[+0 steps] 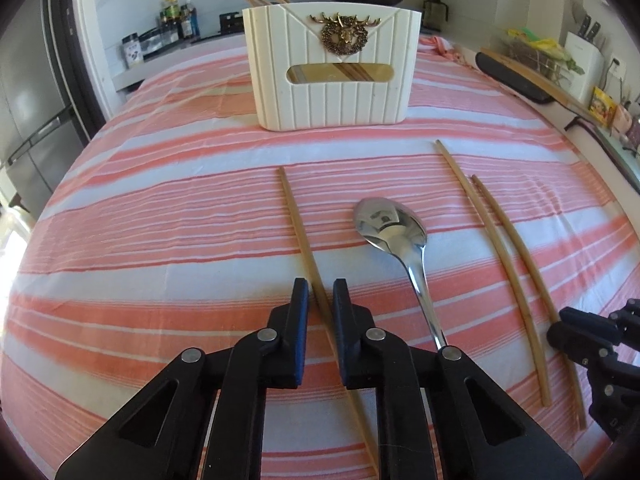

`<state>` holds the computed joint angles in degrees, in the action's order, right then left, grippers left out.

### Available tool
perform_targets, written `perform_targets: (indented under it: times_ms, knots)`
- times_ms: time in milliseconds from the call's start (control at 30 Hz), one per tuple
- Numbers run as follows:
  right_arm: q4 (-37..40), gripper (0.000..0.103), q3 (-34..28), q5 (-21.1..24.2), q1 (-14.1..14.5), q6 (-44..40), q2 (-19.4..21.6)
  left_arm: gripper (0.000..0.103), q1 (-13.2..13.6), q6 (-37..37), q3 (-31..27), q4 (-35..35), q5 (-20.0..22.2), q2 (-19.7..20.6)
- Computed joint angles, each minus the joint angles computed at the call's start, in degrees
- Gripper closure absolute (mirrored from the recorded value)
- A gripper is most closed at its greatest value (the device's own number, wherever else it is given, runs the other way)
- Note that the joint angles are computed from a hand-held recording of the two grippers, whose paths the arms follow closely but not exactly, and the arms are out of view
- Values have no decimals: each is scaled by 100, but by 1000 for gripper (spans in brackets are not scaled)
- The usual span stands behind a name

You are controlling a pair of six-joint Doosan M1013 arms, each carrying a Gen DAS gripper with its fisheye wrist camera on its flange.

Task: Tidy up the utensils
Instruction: 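Move left gripper to a wooden chopstick while right gripper approaches another chopstick, then close left gripper on its wooden chopstick while right gripper closes on another chopstick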

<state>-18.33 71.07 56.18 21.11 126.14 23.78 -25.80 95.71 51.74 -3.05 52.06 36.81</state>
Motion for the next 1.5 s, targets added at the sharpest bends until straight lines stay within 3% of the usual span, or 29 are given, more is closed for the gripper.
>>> perform_targets:
  times_ms: [200,600,800,867,900,967,1033,1233,1500]
  knots:
    - [-504,96,-4,304,60,-41,-3,96,35,125,55,-27,45,-43]
    - [-899,96,621,373,-297,605,-446,96,341,217,374,-134,140,-265]
    - [-527,92,814,-122,-411,660,-572,96,409,206,405,-297,171,-290]
    - [-378,87,833,-237,-420,573,-590,87,433,295,397,-450,200,-286]
    - [-285,80,833,-277,-428,490,-599,82,461,396,369,-621,262,-273]
    - [-66,76,855,-386,-464,354,-640,50,534,625,267,-1065,474,-226]
    - [179,76,877,-460,-531,261,-696,38,595,843,143,-1402,706,-169]
    - [1113,76,771,-253,-796,-356,-772,37,690,1146,-535,-1631,1543,180]
    - [1457,76,-69,712,-974,-1138,-275,37,539,1150,-2044,-715,2526,990]
